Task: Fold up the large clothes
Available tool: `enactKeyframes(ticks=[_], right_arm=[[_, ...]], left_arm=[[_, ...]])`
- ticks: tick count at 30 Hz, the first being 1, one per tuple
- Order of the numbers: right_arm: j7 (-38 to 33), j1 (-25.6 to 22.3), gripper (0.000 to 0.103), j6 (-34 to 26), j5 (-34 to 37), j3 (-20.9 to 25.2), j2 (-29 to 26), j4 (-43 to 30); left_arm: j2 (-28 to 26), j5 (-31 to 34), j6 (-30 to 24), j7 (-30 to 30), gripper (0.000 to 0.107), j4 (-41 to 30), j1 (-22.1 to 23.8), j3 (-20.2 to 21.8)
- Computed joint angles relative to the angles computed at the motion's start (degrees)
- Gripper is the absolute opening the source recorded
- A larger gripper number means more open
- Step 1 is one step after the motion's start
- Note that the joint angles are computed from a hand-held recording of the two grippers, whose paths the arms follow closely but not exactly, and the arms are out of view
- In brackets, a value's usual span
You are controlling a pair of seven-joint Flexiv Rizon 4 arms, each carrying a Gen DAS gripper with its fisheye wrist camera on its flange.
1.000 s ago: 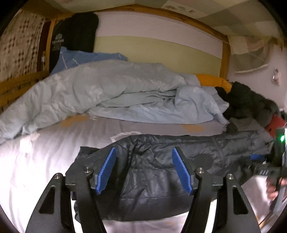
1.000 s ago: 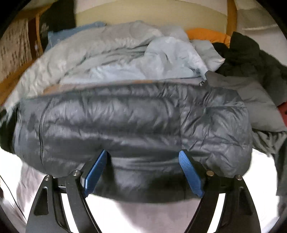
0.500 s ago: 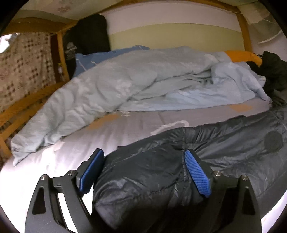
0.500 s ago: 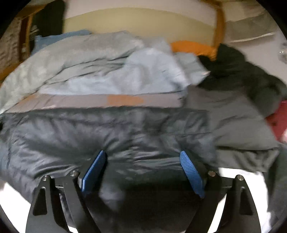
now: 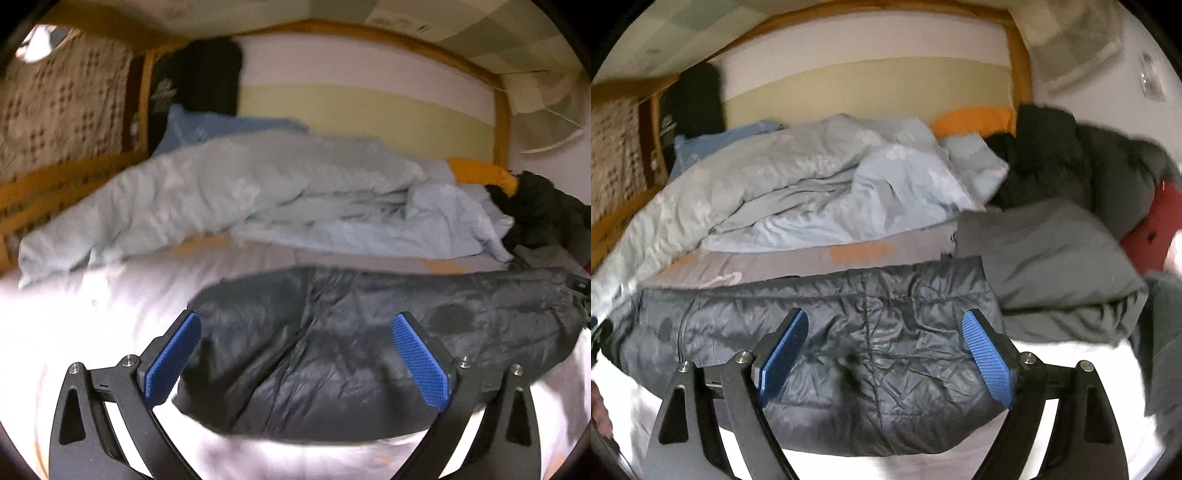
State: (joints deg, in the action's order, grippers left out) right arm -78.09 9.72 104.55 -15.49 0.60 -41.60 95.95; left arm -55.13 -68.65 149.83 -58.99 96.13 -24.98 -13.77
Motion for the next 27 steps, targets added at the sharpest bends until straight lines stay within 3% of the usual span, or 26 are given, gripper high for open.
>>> enactKeyframes(ticks=[2,3,5,7,9,11,12,14,15,16,18,19,23,26,27], right_arm=[[1.65,4.72,0.087,4.32,-2.24,-6.91,0.54,2.89],[0.23,8.48,0.087,6.20,-0.15,-11.18,0.49,4.02],[-10.71,16.48,0.087,8.21,15.01,-17.44,-0.21,4.24],[-17.07,24.15,0.087,12.77,29.71,-24.93,-2.87,3.23],[-13.01,26.70,0.088,16.76,29.87,-29.23,-4.01,4.68],[-12.33,24.17,0.093,18.46,26.96,-26.73,-2.98,5.40],[-11.78,22.92,0.097,18.66,25.36,-25.51,-2.38,5.81],[-11.83,20.84,0.100,18.03,24.99,-22.84,-1.35,5.89],[-11.73,18.79,0.101,17.70,23.91,-20.41,-0.60,6.13],[-11.52,17.73,0.101,17.31,23.22,-19.22,-0.35,6.02],[-11.45,17.48,0.101,16.50,23.11,-18.86,-0.47,5.54],[-12.44,16.78,0.102,16.40,23.09,-17.79,-0.49,5.14],[-14.21,13.52,0.102,17.24,18.27,-13.17,-0.81,4.56],[-8.52,10.41,0.102,17.32,9.54,-9.91,-0.67,5.35],[-9.44,9.84,0.102,16.56,10.39,-8.27,-0.61,4.93]], left_arm=[[-2.33,-5.01,3.58,3.03,0.103,-4.03,-1.24,0.12],[-3.83,-7.65,6.92,5.01,0.103,-6.82,-1.76,-0.42],[-4.34,-7.79,11.15,4.90,0.103,-7.69,-0.22,-3.17],[-2.17,-3.43,9.28,-1.80,0.103,-3.30,0.24,-2.15],[-2.04,-2.39,9.98,-2.08,0.103,-2.94,0.12,-2.11],[-3.79,-5.31,12.41,4.28,0.103,-6.97,-1.06,-2.30],[-5.43,-8.15,14.27,10.20,0.103,-11.01,-1.75,-2.92],[-6.47,-10.27,16.81,19.08,0.102,-14.74,0.98,-9.34],[-5.25,-11.41,14.69,19.67,0.102,-13.81,2.24,-11.40],[-2.98,-11.30,9.97,16.54,0.102,-11.01,3.10,-11.59],[1.86,-5.16,-1.37,5.69,0.102,-2.93,3.61,-7.66],[2.73,-2.98,-3.74,4.76,0.102,-1.38,4.18,-7.22],[0.74,-4.07,-0.81,11.10,0.102,-3.77,1.14,-3.87],[2.11,0.54,-3.07,7.43,0.102,-0.14,1.20,-2.05],[2.47,1.70,-4.15,6.48,0.102,0.63,1.22,-1.50]])
